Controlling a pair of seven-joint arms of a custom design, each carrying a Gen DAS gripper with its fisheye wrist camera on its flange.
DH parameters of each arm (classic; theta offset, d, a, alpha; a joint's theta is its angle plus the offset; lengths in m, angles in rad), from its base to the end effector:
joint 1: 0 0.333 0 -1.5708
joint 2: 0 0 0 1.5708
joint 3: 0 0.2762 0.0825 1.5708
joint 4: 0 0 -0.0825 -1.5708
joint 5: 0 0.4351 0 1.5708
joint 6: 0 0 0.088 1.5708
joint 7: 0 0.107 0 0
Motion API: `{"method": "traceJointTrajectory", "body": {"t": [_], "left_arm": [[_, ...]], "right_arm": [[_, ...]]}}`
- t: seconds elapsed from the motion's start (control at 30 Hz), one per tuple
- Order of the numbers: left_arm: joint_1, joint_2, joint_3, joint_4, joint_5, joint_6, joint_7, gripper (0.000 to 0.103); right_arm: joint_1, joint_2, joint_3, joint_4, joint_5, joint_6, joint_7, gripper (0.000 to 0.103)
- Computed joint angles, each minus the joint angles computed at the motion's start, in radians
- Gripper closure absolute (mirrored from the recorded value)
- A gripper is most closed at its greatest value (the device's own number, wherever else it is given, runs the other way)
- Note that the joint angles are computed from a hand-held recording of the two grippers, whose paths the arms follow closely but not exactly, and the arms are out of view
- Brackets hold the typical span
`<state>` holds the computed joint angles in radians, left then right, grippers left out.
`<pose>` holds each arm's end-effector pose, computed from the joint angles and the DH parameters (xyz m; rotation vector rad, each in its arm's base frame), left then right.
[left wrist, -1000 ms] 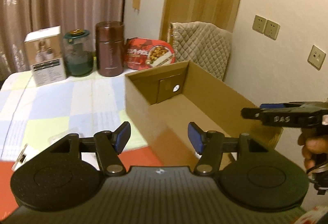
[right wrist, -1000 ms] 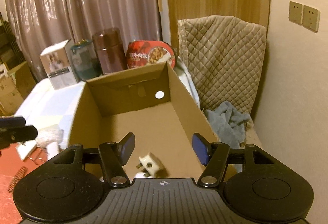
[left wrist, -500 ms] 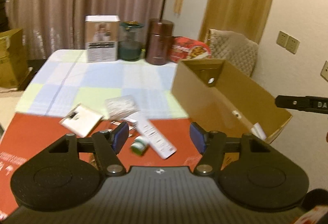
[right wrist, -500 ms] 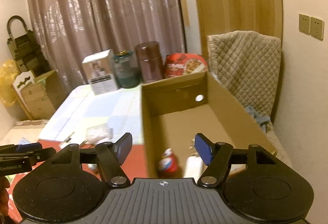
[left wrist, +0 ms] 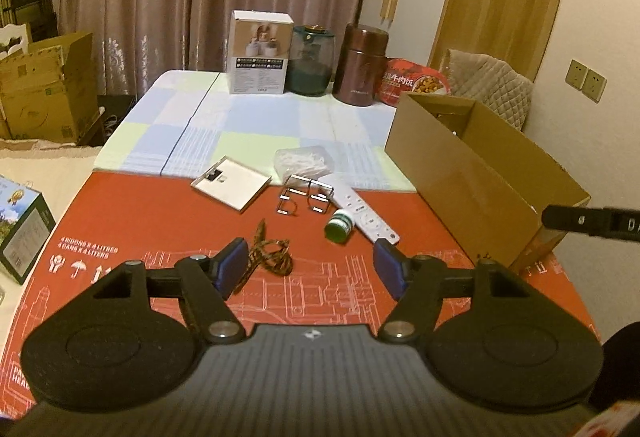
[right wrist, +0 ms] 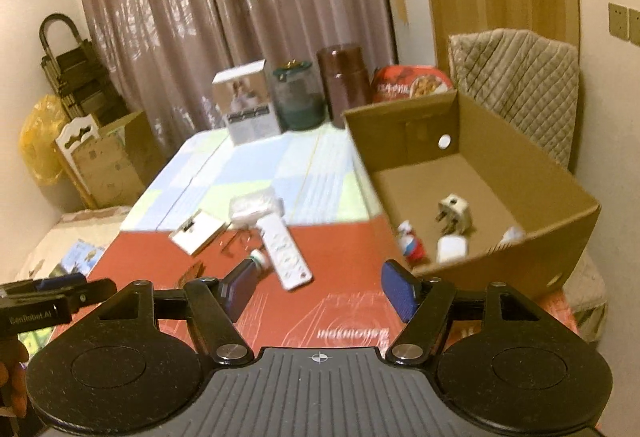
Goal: Organize rigid objects
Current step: 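Withdraw both open tools from the box toward the mat, then lower the left tool onto the leopard-print cord and close it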
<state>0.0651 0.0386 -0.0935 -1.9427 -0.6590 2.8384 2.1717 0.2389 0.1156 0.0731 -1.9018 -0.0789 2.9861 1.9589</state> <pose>0.6597 0.0138 0.4943 -1.6561 1.7978 -1.0375 0.6457 0.2123 0.4963 -1.5653 1.5802 -0.5390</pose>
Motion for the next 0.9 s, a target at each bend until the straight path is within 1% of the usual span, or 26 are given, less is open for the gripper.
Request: {"method": "traceJointTrajectory", "body": {"t": [0.2,0.47,0.7,0.9], "left_arm": [[0.002,-0.007,0.005,-0.015,-0.007,0.004,0.004,0.038],[0.004,0.016,0.001,-0.001,-0.014,0.002,0.045,0.038],[0.018,0.077,-0.007,0.048,0.018,-0.005,0.08,0.038],[0.041,0.166,-0.016,0.132,0.073,-0.037,0.072,0.038]], "right_arm": [[0.008,-0.007,0.004,-0.021,0.001,-0.012,-0.003,0.037],[0.013,0.016,0.009,-0.001,0.002,-0.026,-0.015,0.037],[0.008,0.069,0.018,0.046,0.017,-0.053,-0.044,0.037],[0.013,0.142,0.018,0.122,0.006,-0.079,-0.051,0.037]]}}
